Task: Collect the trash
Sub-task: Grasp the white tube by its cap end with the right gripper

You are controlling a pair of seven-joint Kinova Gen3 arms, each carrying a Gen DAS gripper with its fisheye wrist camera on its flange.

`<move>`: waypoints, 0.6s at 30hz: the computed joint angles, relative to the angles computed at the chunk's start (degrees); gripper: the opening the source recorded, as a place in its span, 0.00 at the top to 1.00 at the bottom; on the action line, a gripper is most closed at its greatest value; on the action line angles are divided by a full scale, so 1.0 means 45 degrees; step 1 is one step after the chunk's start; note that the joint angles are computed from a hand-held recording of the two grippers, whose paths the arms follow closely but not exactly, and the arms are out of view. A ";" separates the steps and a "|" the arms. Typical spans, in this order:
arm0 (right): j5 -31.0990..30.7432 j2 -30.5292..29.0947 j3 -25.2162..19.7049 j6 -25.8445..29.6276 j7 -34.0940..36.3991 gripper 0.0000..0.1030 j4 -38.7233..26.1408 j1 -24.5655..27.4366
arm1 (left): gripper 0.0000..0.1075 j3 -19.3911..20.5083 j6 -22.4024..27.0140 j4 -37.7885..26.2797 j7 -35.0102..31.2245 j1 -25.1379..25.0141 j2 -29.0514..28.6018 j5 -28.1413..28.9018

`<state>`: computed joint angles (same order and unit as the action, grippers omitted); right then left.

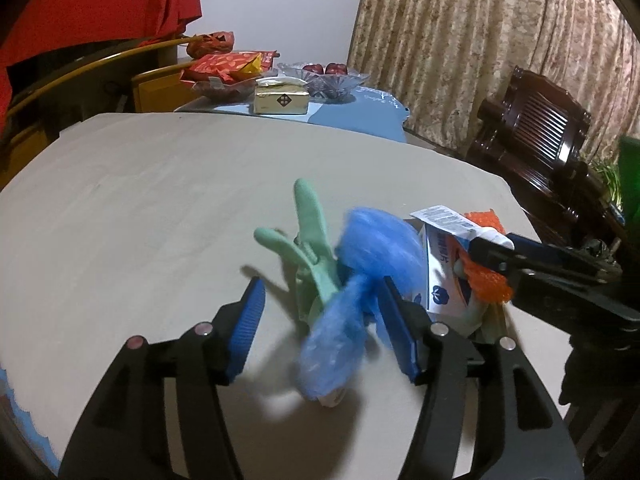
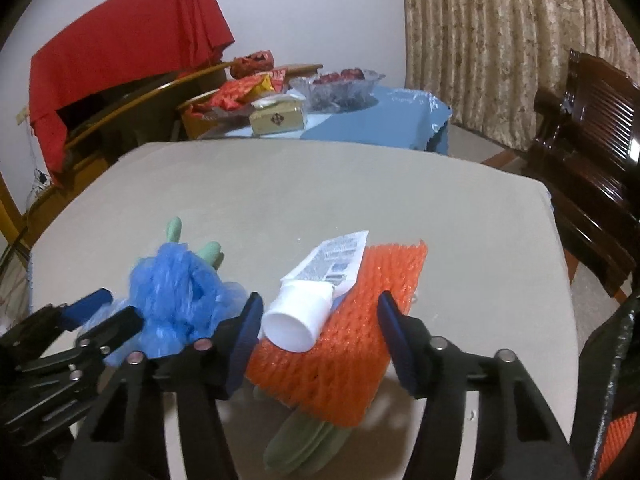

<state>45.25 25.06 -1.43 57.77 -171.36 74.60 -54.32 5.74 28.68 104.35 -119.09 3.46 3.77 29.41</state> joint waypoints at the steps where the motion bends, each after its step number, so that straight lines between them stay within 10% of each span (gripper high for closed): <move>1: 0.0014 -0.0031 -0.0001 -0.0086 -0.0043 0.58 0.0077 0.0010 | 0.46 0.0010 0.0009 0.0002 -0.0063 -0.0006 -0.0003 0.0052; 3: 0.0065 -0.0153 -0.0037 -0.0322 -0.0050 0.70 0.0257 0.0044 | 0.46 0.0041 0.0029 0.0012 -0.0238 -0.0003 -0.0031 0.0188; 18: 0.1355 -0.1909 -0.0997 0.0296 -0.1932 0.70 0.2310 -0.0353 | 0.31 -0.0194 0.0009 0.0396 -0.0654 0.0620 -0.1090 0.0439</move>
